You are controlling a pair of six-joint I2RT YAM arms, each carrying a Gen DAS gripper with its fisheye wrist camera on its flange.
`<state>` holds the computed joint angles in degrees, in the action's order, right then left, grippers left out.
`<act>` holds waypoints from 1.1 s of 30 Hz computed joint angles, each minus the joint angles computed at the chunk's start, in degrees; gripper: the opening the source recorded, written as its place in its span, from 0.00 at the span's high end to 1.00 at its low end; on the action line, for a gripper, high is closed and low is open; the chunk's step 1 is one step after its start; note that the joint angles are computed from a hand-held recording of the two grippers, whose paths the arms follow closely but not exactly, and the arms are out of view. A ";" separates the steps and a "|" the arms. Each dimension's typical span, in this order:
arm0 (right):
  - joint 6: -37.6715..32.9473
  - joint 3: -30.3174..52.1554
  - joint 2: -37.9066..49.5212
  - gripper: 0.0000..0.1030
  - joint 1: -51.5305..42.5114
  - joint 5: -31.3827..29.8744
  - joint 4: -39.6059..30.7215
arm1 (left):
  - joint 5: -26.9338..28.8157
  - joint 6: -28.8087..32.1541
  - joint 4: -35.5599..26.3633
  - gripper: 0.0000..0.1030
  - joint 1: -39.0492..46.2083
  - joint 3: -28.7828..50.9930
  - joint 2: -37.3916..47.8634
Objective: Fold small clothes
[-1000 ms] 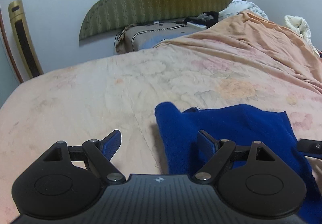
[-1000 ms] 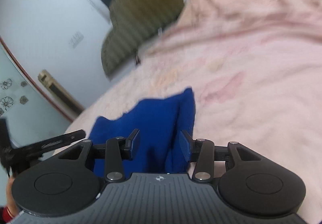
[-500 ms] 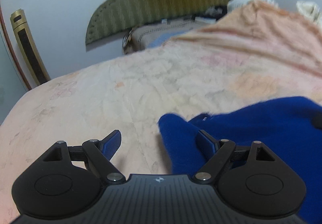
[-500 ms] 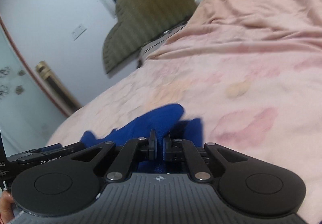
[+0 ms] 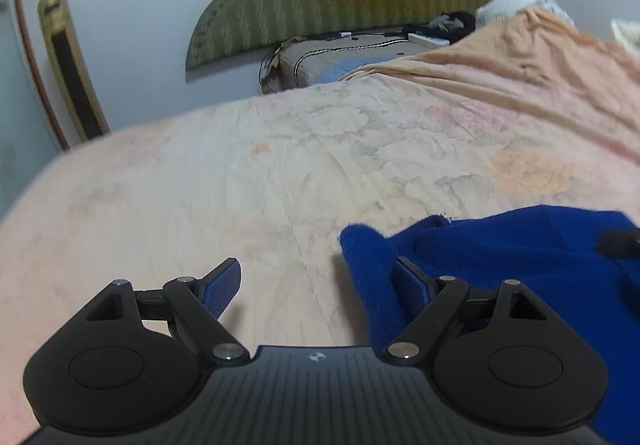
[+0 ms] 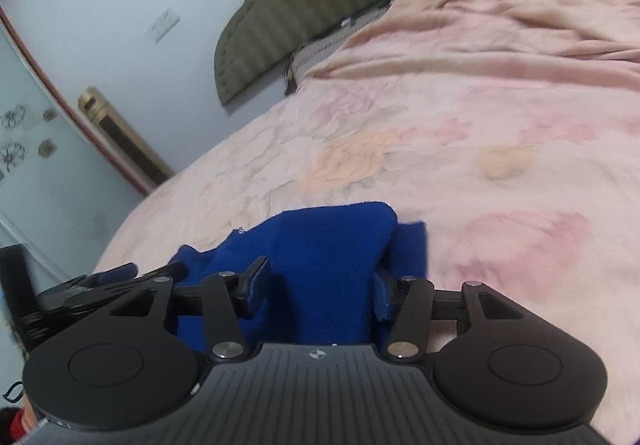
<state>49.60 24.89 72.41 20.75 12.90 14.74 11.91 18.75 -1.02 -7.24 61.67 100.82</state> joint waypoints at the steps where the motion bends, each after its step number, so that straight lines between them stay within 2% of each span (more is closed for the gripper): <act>1: -0.65 1.12 2.04 0.47 -2.21 -2.57 0.32 | 0.83 -0.41 -0.98 0.19 0.77 0.05 -0.11; 3: -1.56 3.49 5.01 0.48 -6.11 -5.31 0.38 | 1.63 -2.54 -2.17 0.19 2.13 -0.77 -1.27; 5: -4.99 6.63 5.88 0.48 -6.81 -1.79 -1.83 | 4.06 -5.11 -2.06 0.19 3.46 -2.67 -3.14; 7: -12.17 11.51 7.80 0.48 -6.08 0.69 -4.94 | 4.16 -5.64 -1.37 0.19 3.38 -4.79 -4.94; 11: -22.39 23.08 16.21 0.46 -6.74 -9.61 -11.81 | 2.43 -3.17 4.61 0.19 2.11 -10.07 -7.51; 13: -25.94 29.08 21.55 0.45 -5.26 -9.34 -17.23 | 2.01 -2.54 6.72 0.19 1.82 -11.52 -7.87; 15: -28.26 32.24 24.85 0.63 -3.53 -7.94 -20.15 | 2.91 -2.12 8.29 0.19 2.27 -12.52 -7.95; 16: -28.37 31.65 24.67 0.78 -3.04 -8.07 -19.11 | 3.21 -2.07 9.17 0.19 2.49 -13.15 -8.03; 17: -28.45 29.87 23.43 0.85 -2.60 -7.76 -16.91 | 3.73 -2.11 9.65 0.19 2.76 -13.49 -7.97; 20: -25.21 25.37 18.79 0.88 -1.15 -2.62 -12.74 | 5.26 -1.86 9.48 0.19 3.06 -13.26 -6.68; 22: -23.25 25.33 18.48 0.88 -0.84 -0.35 -13.83 | 5.17 -1.90 9.55 0.19 3.01 -13.24 -6.42; 25: -21.99 28.07 21.57 0.85 -0.45 0.86 -17.95 | 4.71 -0.91 7.59 0.19 3.08 -12.77 -7.40; 26: -21.31 28.24 22.02 0.75 0.04 1.44 -18.19 | 5.36 -0.65 6.74 0.19 3.55 -12.89 -8.33; 27: -20.27 28.43 21.81 0.72 0.88 3.85 -18.62 | 6.14 -0.07 5.57 0.19 4.10 -12.98 -9.36; 28: -19.23 27.12 19.59 0.62 1.93 6.38 -18.63 | 6.72 0.84 4.30 0.19 4.56 -13.23 -10.52; 30: -15.35 23.75 13.42 0.57 5.29 13.19 -20.33 | 7.36 3.23 2.46 0.19 5.46 -15.00 -13.53; 33: -10.83 18.00 2.67 0.46 11.50 17.54 -25.46 | 10.11 8.13 0.64 0.19 7.66 -20.07 -19.69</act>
